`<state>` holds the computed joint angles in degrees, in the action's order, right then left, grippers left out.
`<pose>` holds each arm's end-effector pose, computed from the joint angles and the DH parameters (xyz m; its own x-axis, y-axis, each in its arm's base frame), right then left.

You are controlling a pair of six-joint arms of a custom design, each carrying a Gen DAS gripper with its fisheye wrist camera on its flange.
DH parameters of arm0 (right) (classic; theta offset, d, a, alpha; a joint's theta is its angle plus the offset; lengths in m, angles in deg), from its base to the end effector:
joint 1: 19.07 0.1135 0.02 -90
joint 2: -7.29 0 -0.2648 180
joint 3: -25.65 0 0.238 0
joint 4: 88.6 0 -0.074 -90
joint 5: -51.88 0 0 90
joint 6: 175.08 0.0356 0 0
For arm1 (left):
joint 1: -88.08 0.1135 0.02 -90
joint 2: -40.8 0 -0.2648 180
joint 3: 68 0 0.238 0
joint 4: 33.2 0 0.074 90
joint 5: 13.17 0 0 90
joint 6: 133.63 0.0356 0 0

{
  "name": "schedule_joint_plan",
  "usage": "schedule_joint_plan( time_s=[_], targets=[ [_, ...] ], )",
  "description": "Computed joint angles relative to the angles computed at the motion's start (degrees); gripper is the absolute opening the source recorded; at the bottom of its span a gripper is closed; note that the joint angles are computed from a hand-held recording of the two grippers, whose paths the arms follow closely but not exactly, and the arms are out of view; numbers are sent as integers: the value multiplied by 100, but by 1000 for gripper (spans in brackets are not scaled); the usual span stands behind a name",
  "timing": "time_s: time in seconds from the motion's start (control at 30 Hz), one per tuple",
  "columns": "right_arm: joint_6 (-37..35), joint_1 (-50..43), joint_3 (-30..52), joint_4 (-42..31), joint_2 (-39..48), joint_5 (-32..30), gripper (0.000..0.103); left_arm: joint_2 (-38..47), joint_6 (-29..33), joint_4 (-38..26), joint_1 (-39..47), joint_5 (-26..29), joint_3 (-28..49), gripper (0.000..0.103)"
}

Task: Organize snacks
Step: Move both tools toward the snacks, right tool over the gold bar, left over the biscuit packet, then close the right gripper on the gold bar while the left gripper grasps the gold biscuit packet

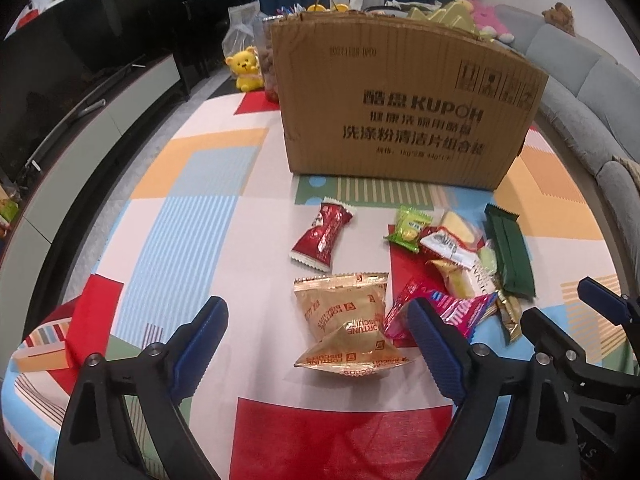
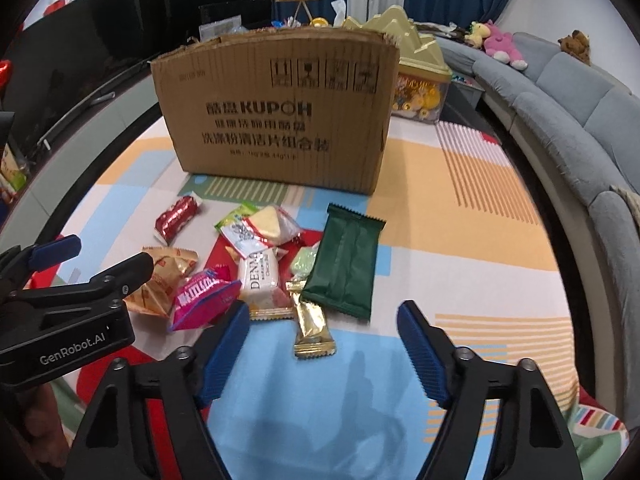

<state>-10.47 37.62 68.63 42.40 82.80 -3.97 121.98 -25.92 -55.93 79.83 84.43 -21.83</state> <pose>0.1099 0.1308 0.1396 -0.7672 0.2854 -0.5744 0.3522 0.9359 -0.0053 0.2296 -0.0380 0.1462 -0.7327 0.4109 -0.5425 0.4566 0.8879 0.0558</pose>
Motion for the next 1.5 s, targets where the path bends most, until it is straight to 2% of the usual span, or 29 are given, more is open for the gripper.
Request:
schedule_joint_plan(
  time_s=[0.53,0.8,1.0,1.07,1.13,1.5],
  targets=[
    [-573,-404,-390,1154,430,-484,56,601,4,279,-59,-79,19,87],
    [-810,-616,-516,1584,585,-658,47,757,16,326,-98,-63,35,79],
    [-824,-651,-562,1703,634,-737,39,864,85,323,-155,-75,46,72],
    [-849,-673,-558,1737,688,-781,31,879,104,325,-160,-67,44,65],
    [-852,-667,-542,1733,705,-765,28,908,132,327,-176,-110,47,57],
    [-762,-534,-434,1457,566,-640,27,590,299,291,-99,-58,-91,53]
  ],
)
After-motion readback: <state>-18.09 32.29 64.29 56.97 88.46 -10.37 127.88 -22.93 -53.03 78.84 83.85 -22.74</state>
